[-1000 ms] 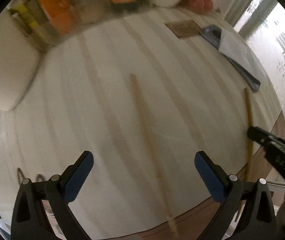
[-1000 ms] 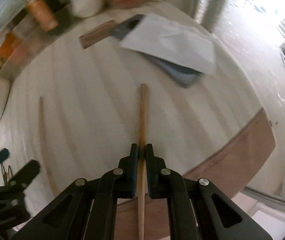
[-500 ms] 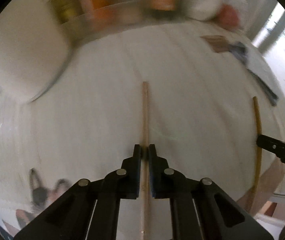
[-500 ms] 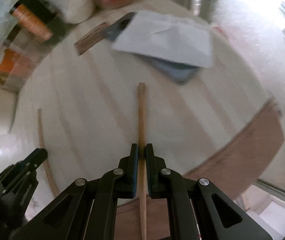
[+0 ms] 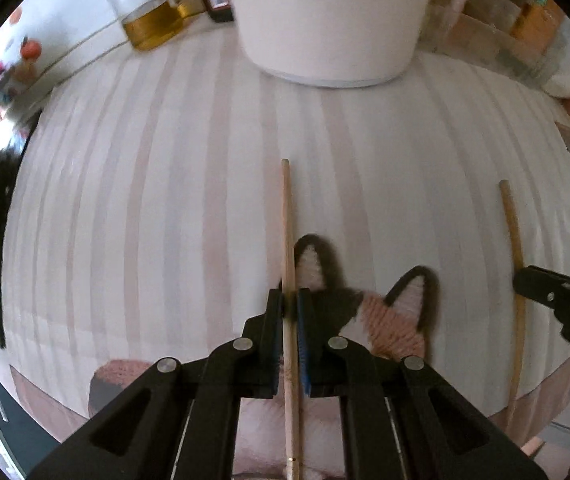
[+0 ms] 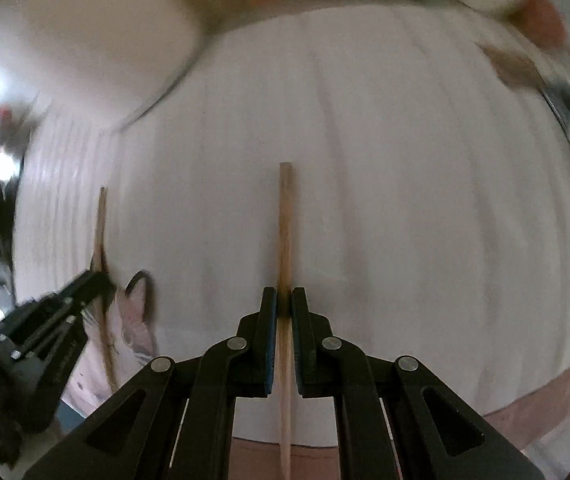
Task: Organize utensils
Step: 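Grasp a light chopstick with the left tool while the right tool grasps another light chopstick, then hold both light chopsticks just above the mat with both tools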
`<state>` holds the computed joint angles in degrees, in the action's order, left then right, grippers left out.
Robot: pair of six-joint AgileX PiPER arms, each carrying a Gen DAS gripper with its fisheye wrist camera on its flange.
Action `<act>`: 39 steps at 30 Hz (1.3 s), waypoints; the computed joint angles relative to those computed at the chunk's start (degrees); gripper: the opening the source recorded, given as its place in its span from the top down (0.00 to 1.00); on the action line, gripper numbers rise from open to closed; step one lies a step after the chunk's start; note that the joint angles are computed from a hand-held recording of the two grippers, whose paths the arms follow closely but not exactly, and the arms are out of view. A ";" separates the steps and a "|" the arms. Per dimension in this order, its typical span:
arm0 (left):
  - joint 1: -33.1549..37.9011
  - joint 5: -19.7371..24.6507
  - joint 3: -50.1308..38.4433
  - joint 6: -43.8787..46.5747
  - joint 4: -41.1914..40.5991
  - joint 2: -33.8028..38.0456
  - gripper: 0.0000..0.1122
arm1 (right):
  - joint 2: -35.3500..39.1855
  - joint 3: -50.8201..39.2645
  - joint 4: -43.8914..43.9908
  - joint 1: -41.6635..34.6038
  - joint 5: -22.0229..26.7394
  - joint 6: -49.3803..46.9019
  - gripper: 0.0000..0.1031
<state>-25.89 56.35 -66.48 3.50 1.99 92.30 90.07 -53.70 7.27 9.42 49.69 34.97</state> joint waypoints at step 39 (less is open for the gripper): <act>2.24 5.71 -7.24 5.11 -8.96 5.92 0.96 | 12.99 -19.68 -1.87 -3.30 15.75 -11.38 0.92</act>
